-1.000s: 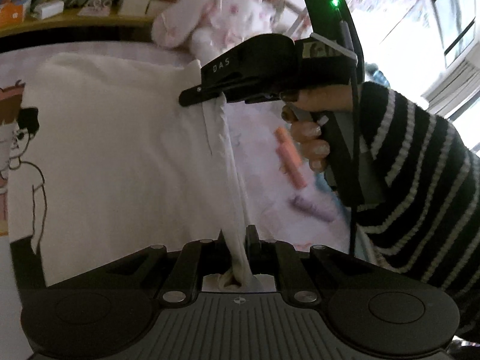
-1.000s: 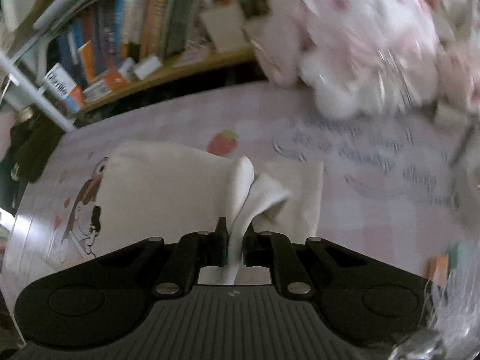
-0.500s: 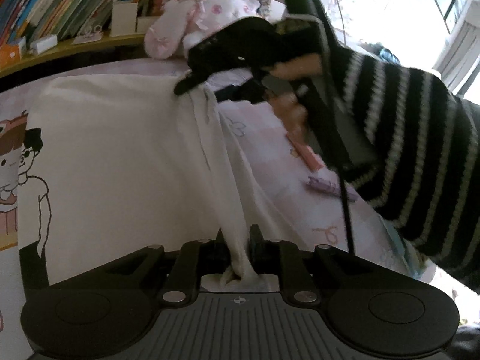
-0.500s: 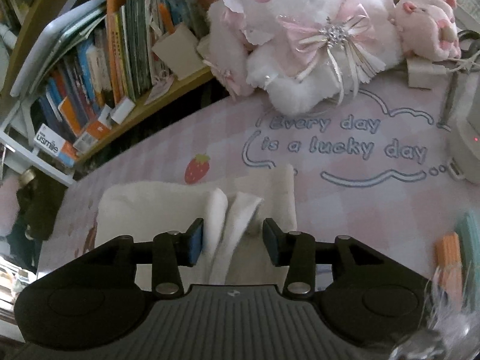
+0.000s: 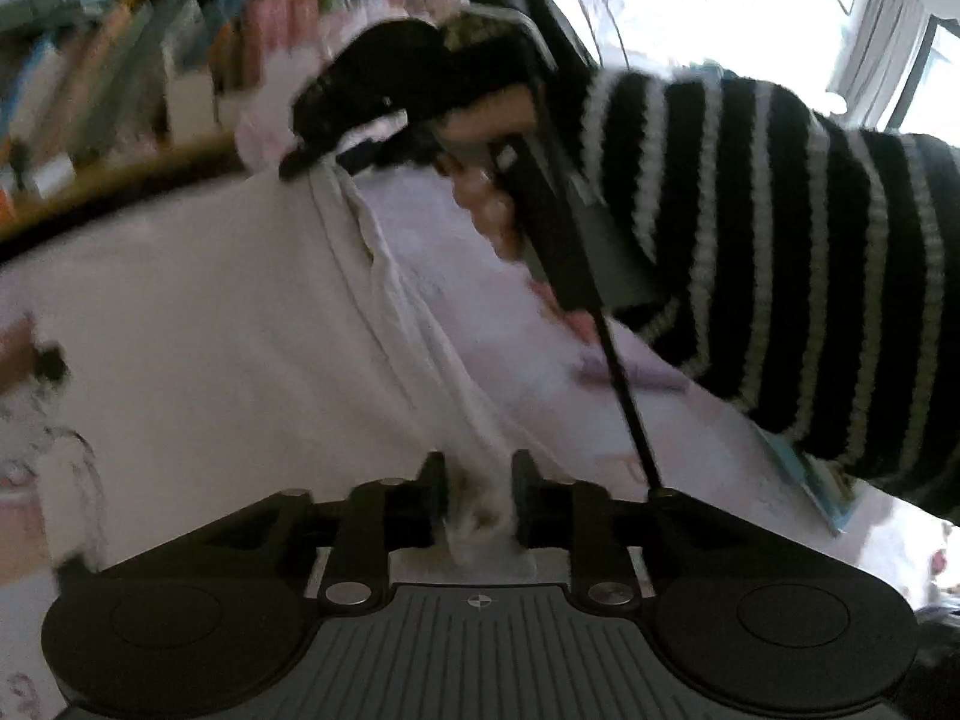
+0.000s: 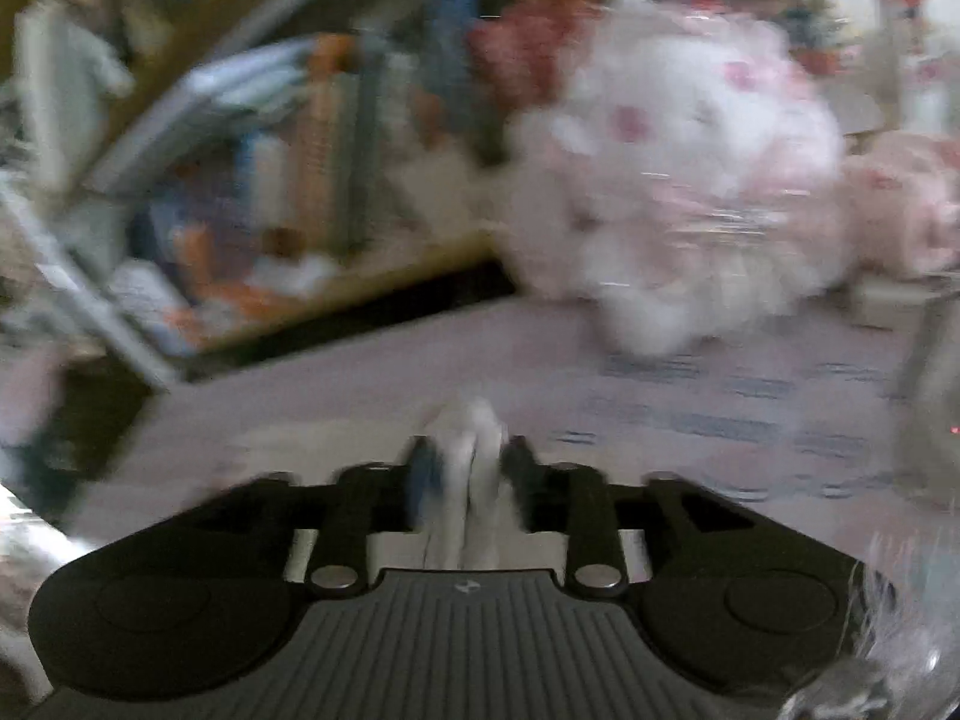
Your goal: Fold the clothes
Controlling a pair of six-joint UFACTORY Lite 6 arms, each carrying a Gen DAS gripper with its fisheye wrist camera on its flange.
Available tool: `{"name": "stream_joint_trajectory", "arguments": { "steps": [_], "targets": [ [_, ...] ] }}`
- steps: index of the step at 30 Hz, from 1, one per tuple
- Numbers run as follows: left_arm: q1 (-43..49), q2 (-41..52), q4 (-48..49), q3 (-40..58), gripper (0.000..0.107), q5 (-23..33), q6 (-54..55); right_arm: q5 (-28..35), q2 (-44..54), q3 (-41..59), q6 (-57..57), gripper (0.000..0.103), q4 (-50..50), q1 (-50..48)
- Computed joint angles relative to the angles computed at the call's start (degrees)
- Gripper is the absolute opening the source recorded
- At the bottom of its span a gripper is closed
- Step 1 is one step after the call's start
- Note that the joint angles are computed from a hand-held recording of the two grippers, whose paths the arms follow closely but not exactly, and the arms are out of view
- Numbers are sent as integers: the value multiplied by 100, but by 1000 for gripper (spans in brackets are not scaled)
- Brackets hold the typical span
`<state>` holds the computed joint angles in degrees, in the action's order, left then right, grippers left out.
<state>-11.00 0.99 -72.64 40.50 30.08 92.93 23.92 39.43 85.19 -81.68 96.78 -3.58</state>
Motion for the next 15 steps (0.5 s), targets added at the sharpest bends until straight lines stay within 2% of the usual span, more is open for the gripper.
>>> {"name": "stream_joint_trajectory", "arguments": {
  "steps": [1, 3, 7, 10, 13, 15],
  "targets": [
    [96, 26, 111, 25, 36, 245, -54, -244, -33, -55, 0, 39, 43, 23],
    [333, 32, 253, 34, 47, 795, -47, -187, -168, -248, 192, 40, 12, -93],
    [1040, 4, 507, 141, 49, 1573, -180, -257, -866, -1090, 379, 43, -11, -248],
    [1834, -70, 628, 181, 49, 1916, -418, -253, -1911, -2264, 82, 43, -68, -242],
    [2527, -31, 767, 290, 49, 1885, -763, -227, -3106, -3429, 110, 43, -564, -178],
    [2943, 112, 845, 359, 49, 1822, -866, 42, -3981, -4161, 312, 43, -1178, -265]
  ]
}}
